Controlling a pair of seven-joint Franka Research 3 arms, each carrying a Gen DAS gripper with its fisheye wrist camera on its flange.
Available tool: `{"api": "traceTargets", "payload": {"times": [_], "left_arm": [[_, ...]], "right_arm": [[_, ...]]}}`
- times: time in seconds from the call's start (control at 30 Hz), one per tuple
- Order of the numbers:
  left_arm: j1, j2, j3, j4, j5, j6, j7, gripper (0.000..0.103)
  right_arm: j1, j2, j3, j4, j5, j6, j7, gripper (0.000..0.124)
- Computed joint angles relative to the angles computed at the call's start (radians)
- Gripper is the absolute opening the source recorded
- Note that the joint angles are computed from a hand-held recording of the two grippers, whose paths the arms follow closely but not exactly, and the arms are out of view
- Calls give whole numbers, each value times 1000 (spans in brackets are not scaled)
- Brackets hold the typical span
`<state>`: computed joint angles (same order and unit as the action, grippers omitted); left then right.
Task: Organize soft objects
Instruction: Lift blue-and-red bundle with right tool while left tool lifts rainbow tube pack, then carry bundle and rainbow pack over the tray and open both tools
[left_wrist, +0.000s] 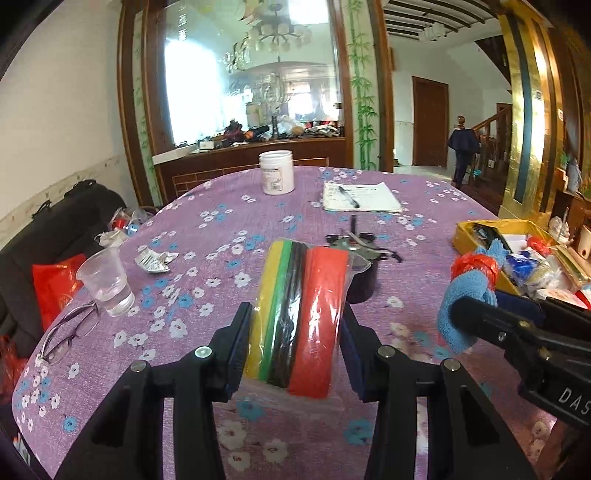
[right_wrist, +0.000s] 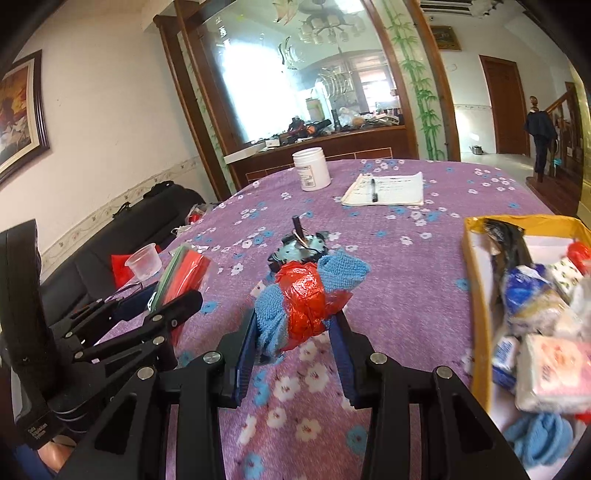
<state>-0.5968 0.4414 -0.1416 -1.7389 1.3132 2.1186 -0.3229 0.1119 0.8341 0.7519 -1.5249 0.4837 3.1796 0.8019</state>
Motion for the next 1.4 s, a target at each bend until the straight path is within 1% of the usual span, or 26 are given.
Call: {"api": "traceTargets", "payload": {"times": [0.17, 0.3, 0.43, 0.6, 0.7, 0.9, 1.2, 1.4], "left_arm": [[-27, 29, -3, 56, 5, -28, 44, 44], [-57, 62, 3, 115, 5, -48, 92, 44], [-90, 106, 14, 191, 4, -60, 152, 44], [-133, 172, 37, 293, -1, -65, 229, 44], [-157, 207, 55, 348, -12, -55, 275, 44], [-207, 277, 92, 459, -31, -48, 362, 44], [-257, 383, 144, 629, -79, -31, 469, 44], [-284, 480, 183, 784, -135, -24, 565, 44]], "right_arm": [[-94, -9, 87, -82, -13, 53, -9, 42], [-185, -11, 161, -158, -58, 98, 15, 42], [-270, -14, 220, -226, -105, 143, 53, 42], [-368, -16, 275, -297, -165, 192, 116, 42], [-422, -19, 301, -338, -200, 222, 159, 42], [-495, -31, 322, -394, -266, 261, 245, 42], [-585, -49, 333, -463, -369, 303, 371, 42], [-606, -59, 307, -472, -416, 317, 462, 42]]}}
